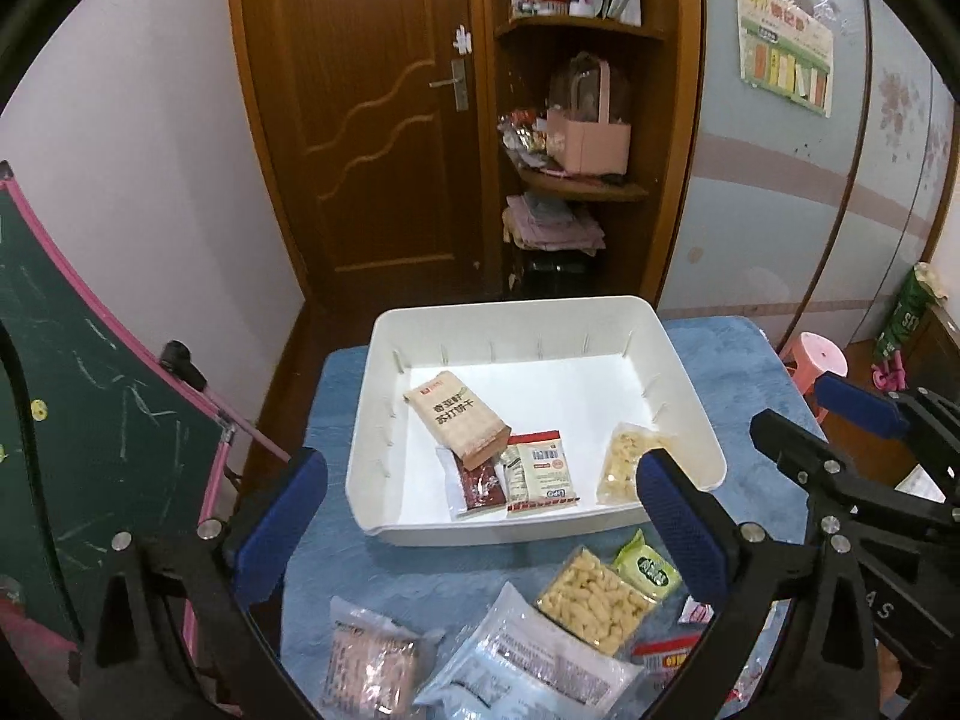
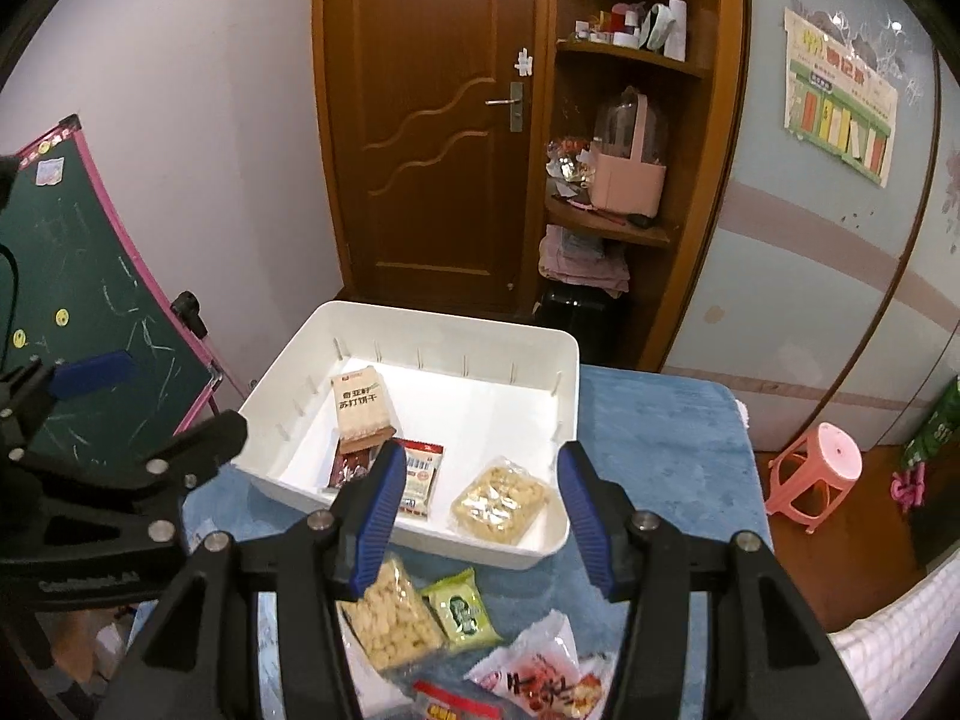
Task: Organize snacks
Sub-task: 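Move both tools back toward the remaining snacks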
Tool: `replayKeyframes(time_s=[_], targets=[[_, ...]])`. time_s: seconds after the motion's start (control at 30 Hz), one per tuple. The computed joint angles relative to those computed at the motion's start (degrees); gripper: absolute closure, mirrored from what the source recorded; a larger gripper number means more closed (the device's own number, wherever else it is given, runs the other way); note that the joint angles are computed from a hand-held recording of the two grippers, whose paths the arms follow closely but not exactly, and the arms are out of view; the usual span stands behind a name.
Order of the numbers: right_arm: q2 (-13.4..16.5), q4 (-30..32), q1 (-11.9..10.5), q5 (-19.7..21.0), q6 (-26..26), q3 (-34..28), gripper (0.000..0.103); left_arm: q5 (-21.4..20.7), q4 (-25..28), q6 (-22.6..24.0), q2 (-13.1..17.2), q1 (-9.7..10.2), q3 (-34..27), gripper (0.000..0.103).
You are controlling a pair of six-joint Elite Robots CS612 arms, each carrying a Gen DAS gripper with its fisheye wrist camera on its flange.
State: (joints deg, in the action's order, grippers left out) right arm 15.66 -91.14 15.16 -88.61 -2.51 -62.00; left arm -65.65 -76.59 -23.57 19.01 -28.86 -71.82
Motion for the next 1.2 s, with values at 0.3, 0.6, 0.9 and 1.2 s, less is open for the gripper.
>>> replayKeyframes(time_s=[0.3, 0.6, 0.9, 1.2], targets=[[1.67, 3.24, 0.16, 0.56, -1.39, -6.34, 0.05, 2.64, 4.17, -0.44, 1.09, -1.43, -5.96, 0.0], [5.46, 9.18, 0.06, 4.48, -2.8, -16.19, 0.041, 4.58, 11.66, -2.42, 3.97, -3.49, -15.43, 0.0], [11.66, 16.52, 1.01, 6.13, -3.12, -27.43, 0.04, 7.63, 19.63, -5.4, 9.39, -6.39, -27.07, 0.0], [15.58, 22.34, 2.49, 4.64, -2.98, -32.13, 0.04, 6.5, 27.87, -15.13, 14.47, -7.6, -33.75, 0.0]])
